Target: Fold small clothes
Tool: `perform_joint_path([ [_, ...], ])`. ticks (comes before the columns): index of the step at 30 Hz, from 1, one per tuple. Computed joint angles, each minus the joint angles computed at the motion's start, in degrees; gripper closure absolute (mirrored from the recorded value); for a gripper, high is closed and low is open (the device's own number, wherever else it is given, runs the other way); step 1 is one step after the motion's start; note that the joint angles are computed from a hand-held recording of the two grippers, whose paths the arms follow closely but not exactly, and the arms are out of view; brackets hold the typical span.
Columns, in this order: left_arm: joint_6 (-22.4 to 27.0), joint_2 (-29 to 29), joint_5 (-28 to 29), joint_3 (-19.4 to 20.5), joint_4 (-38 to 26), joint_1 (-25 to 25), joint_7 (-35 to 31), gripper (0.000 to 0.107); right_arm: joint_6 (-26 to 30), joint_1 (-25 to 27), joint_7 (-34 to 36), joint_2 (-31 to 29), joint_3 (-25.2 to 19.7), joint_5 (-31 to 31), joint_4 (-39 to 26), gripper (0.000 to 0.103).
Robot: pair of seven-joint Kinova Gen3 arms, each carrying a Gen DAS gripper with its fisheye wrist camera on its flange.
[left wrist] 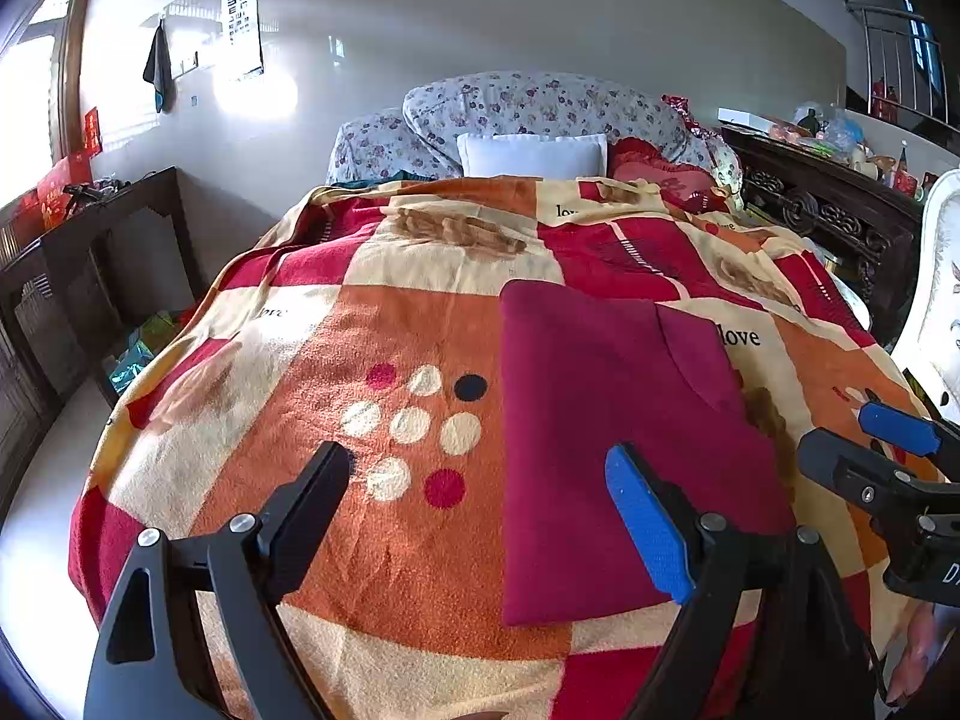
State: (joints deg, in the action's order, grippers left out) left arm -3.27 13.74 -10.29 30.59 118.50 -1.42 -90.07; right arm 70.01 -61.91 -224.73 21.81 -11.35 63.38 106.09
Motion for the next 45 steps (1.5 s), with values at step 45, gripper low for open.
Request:
perform_joint_path([
  [45,-0.3,3.0,2.9,-5.7,-1.4,5.8,-3.5,0.021,-6.1,2.4,1.0,0.4,1.1,-0.6,1.1,0.009],
])
